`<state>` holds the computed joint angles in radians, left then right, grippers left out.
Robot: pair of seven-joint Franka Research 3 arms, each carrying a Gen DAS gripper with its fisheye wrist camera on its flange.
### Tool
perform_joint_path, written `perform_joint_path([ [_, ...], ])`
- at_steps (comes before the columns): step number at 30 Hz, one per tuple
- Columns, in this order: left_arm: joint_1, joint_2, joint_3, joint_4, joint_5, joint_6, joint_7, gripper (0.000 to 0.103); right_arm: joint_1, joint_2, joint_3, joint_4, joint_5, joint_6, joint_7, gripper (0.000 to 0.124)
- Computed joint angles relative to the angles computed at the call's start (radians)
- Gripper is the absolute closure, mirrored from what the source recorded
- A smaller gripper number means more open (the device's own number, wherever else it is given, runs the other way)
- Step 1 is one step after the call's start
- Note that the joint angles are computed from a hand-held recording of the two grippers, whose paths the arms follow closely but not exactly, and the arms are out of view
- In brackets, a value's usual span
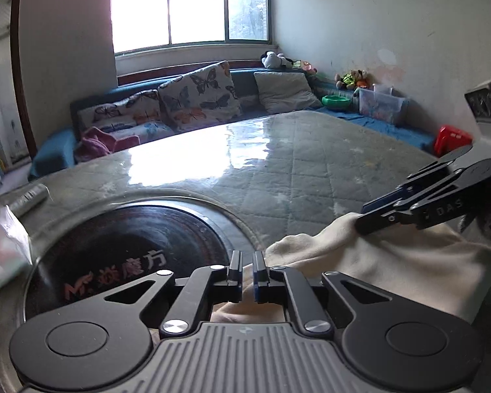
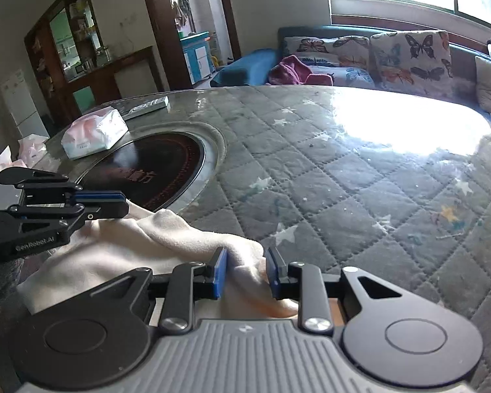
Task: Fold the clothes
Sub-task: 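Fold the held side over the sweatshirt body with the left tool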
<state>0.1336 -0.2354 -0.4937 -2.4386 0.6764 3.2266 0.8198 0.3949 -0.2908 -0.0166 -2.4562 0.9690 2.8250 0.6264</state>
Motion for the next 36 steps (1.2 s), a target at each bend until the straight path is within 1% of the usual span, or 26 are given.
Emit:
perform_joint_path([
  [2, -0.119, 0.004, 0.107, -0.009, -0.043, -0.003, 0.056, 0.092, -0.001, 0.009, 0.004, 0.013, -0.002, 0.005, 0.009, 0.098],
  [4, -0.158, 0.006, 0.137, -0.007, -0.057, -0.006, 0.089, 0.088, -0.002, 0.013, 0.003, 0.020, -0.002, -0.005, 0.016, 0.098],
  [5, -0.196, 0.016, 0.167, -0.002, -0.076, -0.015, 0.117, 0.086, -0.003, 0.016, 0.003, 0.023, -0.001, -0.011, 0.020, 0.098],
  [7, -0.275, 0.034, 0.230, 0.008, -0.124, -0.036, 0.180, 0.085, -0.006, 0.021, 0.005, 0.029, -0.001, -0.017, 0.026, 0.098],
  [10, -0.339, 0.055, 0.271, 0.020, -0.187, -0.065, 0.249, 0.081, -0.004, 0.029, 0.005, 0.032, 0.017, -0.015, 0.020, 0.098],
  [11, -0.368, 0.059, 0.293, 0.019, -0.220, -0.068, 0.280, 0.081, -0.003, 0.028, 0.005, 0.032, 0.024, -0.013, 0.014, 0.098],
  [13, -0.385, 0.065, 0.304, 0.019, -0.256, -0.069, 0.316, 0.081, -0.004, 0.025, 0.008, 0.030, 0.026, -0.011, 0.009, 0.098],
  [16, -0.432, 0.071, 0.339, 0.021, -0.331, -0.074, 0.391, 0.082, -0.006, 0.027, 0.010, 0.032, 0.021, -0.021, 0.006, 0.098],
  [19, -0.452, 0.077, 0.354, 0.025, -0.395, -0.078, 0.440, 0.081, -0.007, 0.034, 0.013, 0.037, 0.022, -0.023, 0.006, 0.097],
  [20, -0.467, 0.077, 0.366, 0.024, -0.423, -0.080, 0.464, 0.081, -0.008, 0.035, 0.015, 0.037, 0.022, -0.021, 0.007, 0.098],
  [21, -0.483, 0.077, 0.378, 0.024, -0.452, -0.083, 0.488, 0.081, -0.008, 0.036, 0.016, 0.037, 0.021, -0.019, 0.008, 0.099],
  [23, -0.511, 0.076, 0.398, 0.024, -0.510, -0.088, 0.535, 0.081, -0.005, 0.039, 0.022, 0.035, 0.023, 0.001, 0.006, 0.106],
  [25, -0.537, 0.077, 0.415, 0.028, -0.574, -0.099, 0.576, 0.081, 0.002, 0.039, 0.024, 0.030, 0.031, 0.024, -0.007, 0.110],
  [26, -0.545, 0.078, 0.420, 0.030, -0.602, -0.105, 0.596, 0.081, 0.009, 0.039, 0.025, 0.027, 0.043, 0.044, -0.020, 0.112],
  [30, -0.526, 0.075, 0.396, 0.034, -0.639, -0.118, 0.627, 0.081, 0.036, 0.040, 0.025, 0.019, 0.087, 0.114, -0.061, 0.116],
  [31, -0.512, 0.075, 0.382, 0.033, -0.632, -0.114, 0.622, 0.085, 0.043, 0.041, 0.024, 0.019, 0.096, 0.129, -0.073, 0.119],
  [33, -0.453, 0.074, 0.328, 0.032, -0.571, -0.105, 0.570, 0.089, 0.052, 0.043, 0.021, 0.021, 0.105, 0.146, -0.086, 0.120],
  [34, -0.421, 0.072, 0.300, 0.031, -0.532, -0.102, 0.536, 0.090, 0.042, 0.044, 0.026, 0.021, 0.081, 0.138, -0.058, 0.120],
  [35, -0.404, 0.072, 0.286, 0.032, -0.506, -0.101, 0.512, 0.092, 0.033, 0.044, 0.028, 0.023, 0.057, 0.123, -0.028, 0.120],
  [36, -0.376, 0.072, 0.265, 0.033, -0.467, -0.096, 0.478, 0.092, 0.052, 0.043, 0.008, 0.027, 0.104, 0.117, -0.064, 0.119],
])
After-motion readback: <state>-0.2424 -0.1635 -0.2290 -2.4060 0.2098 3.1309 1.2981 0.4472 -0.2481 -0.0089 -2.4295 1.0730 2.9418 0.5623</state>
